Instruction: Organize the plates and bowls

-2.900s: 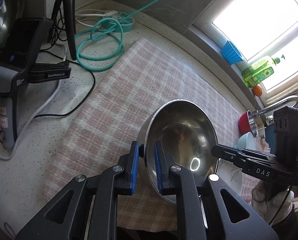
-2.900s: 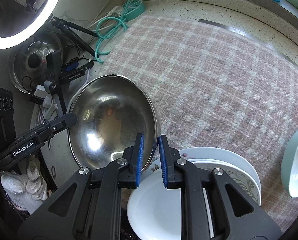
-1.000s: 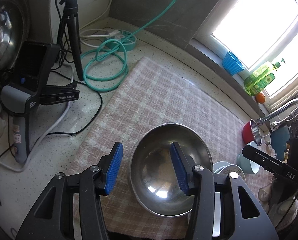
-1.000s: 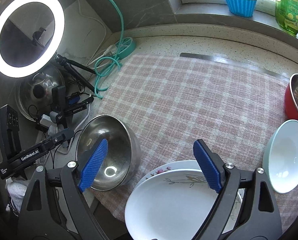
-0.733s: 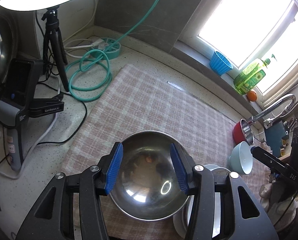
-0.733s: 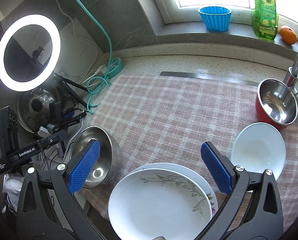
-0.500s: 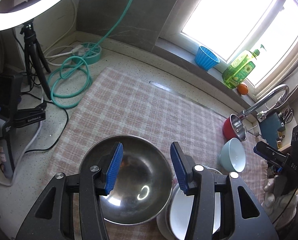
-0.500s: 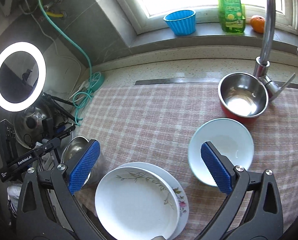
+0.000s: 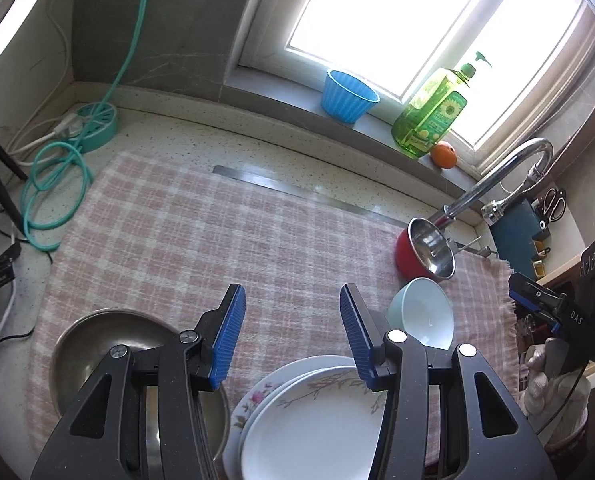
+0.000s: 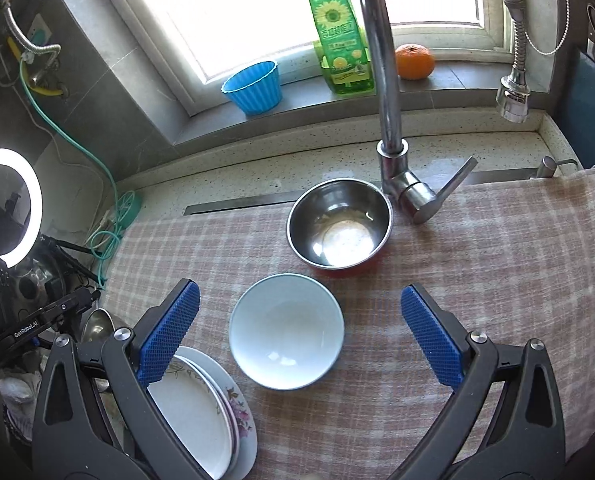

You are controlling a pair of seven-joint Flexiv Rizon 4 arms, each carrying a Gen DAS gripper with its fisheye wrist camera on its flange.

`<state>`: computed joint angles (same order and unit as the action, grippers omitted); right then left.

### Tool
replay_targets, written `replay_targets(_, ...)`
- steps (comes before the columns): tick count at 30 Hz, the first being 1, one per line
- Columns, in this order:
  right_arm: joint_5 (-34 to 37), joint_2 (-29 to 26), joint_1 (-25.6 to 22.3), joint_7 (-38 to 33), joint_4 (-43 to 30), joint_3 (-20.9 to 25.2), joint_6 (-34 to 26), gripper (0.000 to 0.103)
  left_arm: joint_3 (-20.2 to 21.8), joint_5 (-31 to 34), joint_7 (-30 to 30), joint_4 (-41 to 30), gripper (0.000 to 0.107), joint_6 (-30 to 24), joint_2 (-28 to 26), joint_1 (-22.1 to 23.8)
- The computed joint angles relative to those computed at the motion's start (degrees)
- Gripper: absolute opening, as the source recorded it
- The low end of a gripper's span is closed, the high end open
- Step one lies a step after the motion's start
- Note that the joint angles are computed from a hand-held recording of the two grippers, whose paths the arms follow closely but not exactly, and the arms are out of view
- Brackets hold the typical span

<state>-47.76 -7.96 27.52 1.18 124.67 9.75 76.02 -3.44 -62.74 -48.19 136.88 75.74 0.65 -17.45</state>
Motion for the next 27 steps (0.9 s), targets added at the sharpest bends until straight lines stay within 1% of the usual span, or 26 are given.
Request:
replay_targets(7,0.3,1.6,-2.9,-0.3,2.3,-0.8,1.1,0.102,-2.7,0.4,-0.1,-4.5,0.048,-0.5,-4.1,-1.3)
replay_targets(11,0.6,1.9,-4.5,-0.6,3.2,-1.3,2.3,0.102,-4.2,2.2,-1.6,-7.4,0.048,-2.0,-7.0,-1.1)
replay_targets(15,2.6,1.1,-5.8,-1.6,3.7,-1.7,5.0,0.102,-5.8,4.1,-2.8,-10.6,0.048,-3.9,-10.1,-0.7)
replay_targets(18,5.9,0.1,-6.3,-3.6,3.9,-1.9,7.2,0.102,-6.3,9.2,-6.1,-13.4,0.048,-5.4,-12.7,-0.5)
replay_targets(19,6.6,-0.2,-6.3,-3.9,3.9,-2.2,7.8,0.102,-6.5,11.1,-7.0,-14.4,0.05,-5.9,-13.6,-0.3)
replay_targets(20,7.6,-0.5,-6.3,-4.6,3.9,-2.3,8.3,0.102,-6.5,13.3,-8.5,-15.4,0.058,-5.9,-14.4,-0.3)
replay_targets(21,9.1,-0.9,-6.4,-5.6,3.8,-2.2,8.7,0.102,-6.7,15.0,-9.7,-16.1,0.062,-5.6,-15.2,-0.3)
replay_targets(22,10.5,-1.4,-6.3,-6.7,3.6,-2.1,9.2,0.102,-7.0,16.7,-10.9,-17.0,0.065,-5.5,-16.0,-0.2)
replay_targets(24,14.1,-2.2,-6.4,-9.6,3.0,-1.5,9.6,0.102,-7.3,20.1,-13.2,-19.1,0.065,-7.0,-17.6,0.3)
replay_targets(25,16.1,-2.7,-6.5,-11.3,2.6,-1.0,9.7,0.102,-7.1,22.2,-14.9,-20.3,0.068,-8.2,-18.4,0.4)
replay_targets(27,20.2,-3.8,-6.8,-15.1,1.6,0.0,9.7,0.102,-7.3,24.9,-17.3,-22.1,0.069,-9.1,-19.7,0.6)
